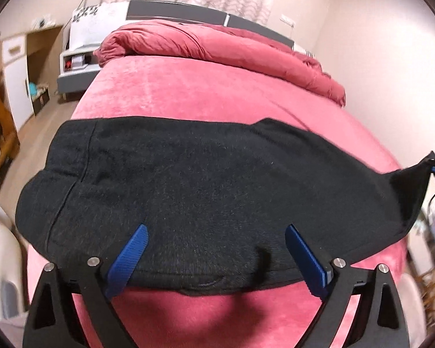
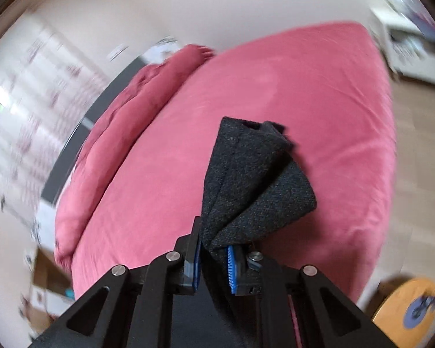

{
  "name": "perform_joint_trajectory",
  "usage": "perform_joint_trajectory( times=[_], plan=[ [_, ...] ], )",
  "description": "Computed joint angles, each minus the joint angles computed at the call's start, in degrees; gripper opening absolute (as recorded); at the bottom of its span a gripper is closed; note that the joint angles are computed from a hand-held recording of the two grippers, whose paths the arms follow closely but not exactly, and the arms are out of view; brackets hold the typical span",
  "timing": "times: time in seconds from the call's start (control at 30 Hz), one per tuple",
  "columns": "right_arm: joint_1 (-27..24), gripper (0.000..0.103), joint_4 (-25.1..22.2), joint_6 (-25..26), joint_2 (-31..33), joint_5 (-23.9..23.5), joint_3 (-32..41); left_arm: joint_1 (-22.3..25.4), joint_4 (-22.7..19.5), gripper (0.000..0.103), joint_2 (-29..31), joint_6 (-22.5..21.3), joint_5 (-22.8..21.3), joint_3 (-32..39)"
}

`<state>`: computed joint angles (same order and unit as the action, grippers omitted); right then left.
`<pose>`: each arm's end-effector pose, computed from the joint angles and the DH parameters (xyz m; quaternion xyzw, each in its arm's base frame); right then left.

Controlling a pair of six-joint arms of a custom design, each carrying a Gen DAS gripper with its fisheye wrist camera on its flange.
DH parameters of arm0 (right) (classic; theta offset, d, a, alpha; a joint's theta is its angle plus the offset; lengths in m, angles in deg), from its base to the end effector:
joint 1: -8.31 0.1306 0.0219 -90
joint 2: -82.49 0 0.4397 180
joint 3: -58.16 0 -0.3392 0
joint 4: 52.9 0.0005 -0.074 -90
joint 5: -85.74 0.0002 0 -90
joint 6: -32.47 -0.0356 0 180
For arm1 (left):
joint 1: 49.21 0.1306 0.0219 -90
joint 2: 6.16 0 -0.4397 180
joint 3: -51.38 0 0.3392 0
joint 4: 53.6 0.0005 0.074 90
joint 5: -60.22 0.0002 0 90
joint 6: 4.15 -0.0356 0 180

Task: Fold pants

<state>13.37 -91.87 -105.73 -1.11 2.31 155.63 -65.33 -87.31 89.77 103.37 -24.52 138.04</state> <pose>0.4947 0.0392 0.5066 0.3531 0.8249 0.1505 0.4150 0.4620 -0.1375 0.4385 0.0071 0.9162 -0.1556 0.3693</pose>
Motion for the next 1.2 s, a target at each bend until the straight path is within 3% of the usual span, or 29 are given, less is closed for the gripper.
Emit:
perform_joint_trajectory(
  times=[0.13,0.27,0.33,0.47,0.53,0.67,0.87,0.97,1.03,1.1,1.17,1.2],
  plan=[
    [7.3,0.014,-2.9,11.0,4.4,3.9,9.5,0.7,1.3,0.098,-1.6,1.9,0.5,-1.5],
    [18.0,0.014,-4.9,32.9,9.9,8.2,16.8,1.6,2.8,0.099,-2.7,4.1,2.0,-2.9],
    [23.1,0.014,-5.9,43.0,12.6,7.5,17.1,1.8,3.0,0.1,-3.0,5.0,2.6,-3.2],
    [29.2,0.014,-14.0,52.9,20.4,8.3,18.1,1.5,2.5,0.1,-3.2,5.2,3.1,-2.9],
    [30.5,0.016,-17.2,53.7,23.5,9.2,18.1,1.3,2.2,0.1,-3.6,4.7,3.5,-2.8],
    [31.1,0.017,-11.6,51.5,21.5,10.2,12.4,0.5,3.3,0.102,-4.2,4.8,3.2,-3.6],
    [30.6,0.016,-6.6,45.1,17.3,5.2,6.4,-2.0,2.7,0.102,-3.1,5.2,5.6,-2.4],
    [32.3,0.016,-4.2,47.1,15.7,6.2,2.8,-3.7,2.3,0.102,-2.9,3.5,5.5,-1.6],
    [33.3,0.016,-5.0,47.7,15.9,7.9,2.6,-4.3,1.6,0.102,-2.4,2.8,5.8,-0.6],
    [32.5,0.021,-5.4,46.1,15.8,5.1,3.5,-4.9,1.1,0.102,-1.9,3.4,6.5,0.4],
    [31.1,0.026,-5.9,40.6,14.9,-1.9,3.4,-5.2,0.8,0.102,-1.1,5.0,8.4,1.8],
    [30.5,0.033,-5.2,37.6,14.4,-4.4,3.1,-5.4,0.8,0.102,-0.8,5.5,8.7,2.4]
  ],
)
